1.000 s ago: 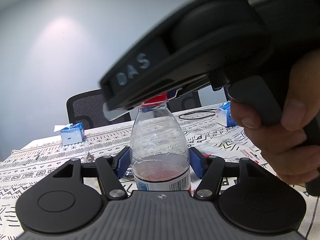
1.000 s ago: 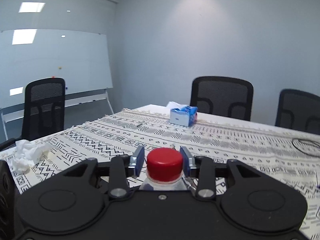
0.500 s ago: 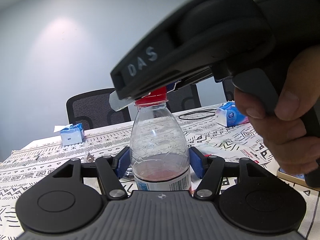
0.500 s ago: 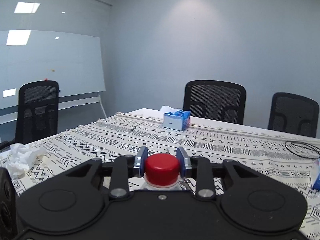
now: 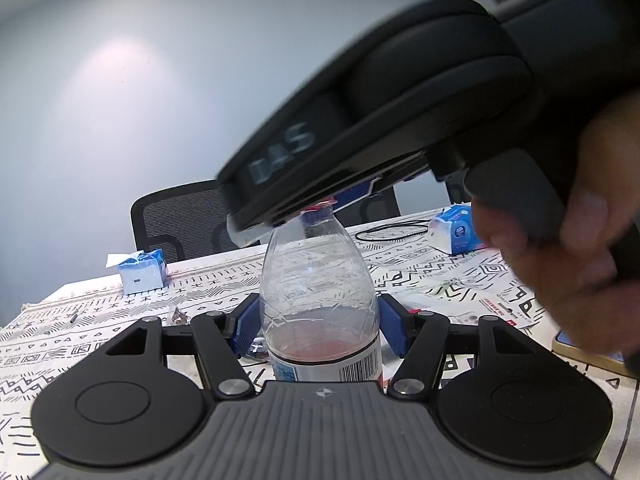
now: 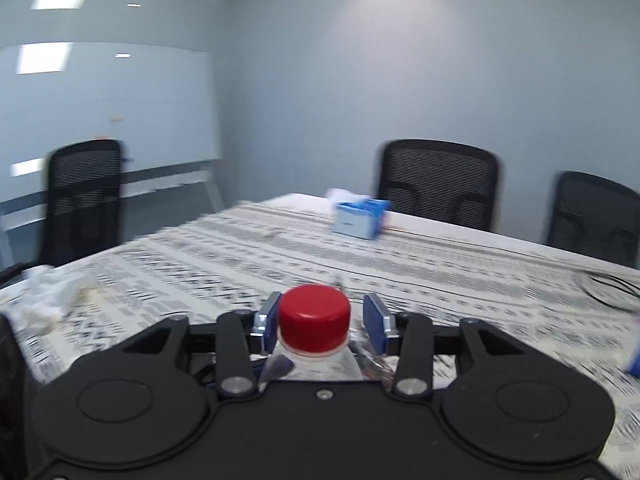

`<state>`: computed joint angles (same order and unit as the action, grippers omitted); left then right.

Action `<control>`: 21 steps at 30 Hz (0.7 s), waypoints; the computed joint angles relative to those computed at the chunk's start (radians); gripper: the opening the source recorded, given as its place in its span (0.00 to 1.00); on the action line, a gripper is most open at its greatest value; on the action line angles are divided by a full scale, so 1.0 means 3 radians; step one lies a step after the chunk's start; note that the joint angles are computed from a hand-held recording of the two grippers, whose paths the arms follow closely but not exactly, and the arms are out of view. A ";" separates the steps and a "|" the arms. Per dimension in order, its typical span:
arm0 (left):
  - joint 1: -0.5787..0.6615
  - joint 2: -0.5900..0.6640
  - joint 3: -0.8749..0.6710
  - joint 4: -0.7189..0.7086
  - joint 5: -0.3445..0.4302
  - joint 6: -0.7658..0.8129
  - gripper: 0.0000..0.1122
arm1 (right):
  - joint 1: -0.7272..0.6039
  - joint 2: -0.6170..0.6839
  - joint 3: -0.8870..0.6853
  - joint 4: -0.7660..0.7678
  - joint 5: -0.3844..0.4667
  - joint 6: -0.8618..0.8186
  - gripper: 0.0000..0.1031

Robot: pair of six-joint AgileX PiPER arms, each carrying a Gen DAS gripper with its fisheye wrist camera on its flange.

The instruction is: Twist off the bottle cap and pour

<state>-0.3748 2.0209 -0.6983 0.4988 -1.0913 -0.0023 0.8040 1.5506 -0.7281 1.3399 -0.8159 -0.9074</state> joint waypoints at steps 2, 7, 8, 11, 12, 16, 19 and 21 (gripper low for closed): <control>-0.0008 -0.0003 0.0014 -0.0027 -0.0012 0.0006 0.53 | 0.0180 0.0146 -0.0069 0.0099 -0.0330 0.0075 0.47; -0.0007 -0.0010 -0.0006 -0.0023 0.0025 -0.0082 0.53 | 0.0273 0.0208 -0.0054 0.0028 -0.0586 0.0493 0.41; -0.0008 -0.0015 -0.0004 -0.0030 0.0031 -0.0077 0.53 | 0.0231 0.0170 -0.0002 -0.0072 -0.0518 0.0602 0.33; 0.0005 -0.0021 0.0000 -0.0005 0.0030 -0.0079 0.53 | 0.0136 0.0099 0.0148 -0.0353 -0.0399 0.0857 0.33; 0.0011 -0.0023 0.0002 0.0007 0.0031 -0.0081 0.53 | 0.0125 0.0098 0.0190 -0.0428 -0.0413 0.0909 0.33; 0.0044 -0.0062 0.0052 0.0097 0.0012 -0.0062 0.53 | 0.0063 0.0073 0.0333 -0.0697 -0.0427 0.1126 0.33; 0.0139 -0.0055 0.0018 0.0316 0.0012 -0.0181 0.53 | -0.0025 0.0034 0.0479 -0.0993 -0.0412 0.1352 0.33; 0.0182 -0.0051 0.0003 0.0408 0.0010 -0.0233 0.53 | -0.0066 -0.0011 0.0571 -0.1166 -0.0395 0.1470 0.33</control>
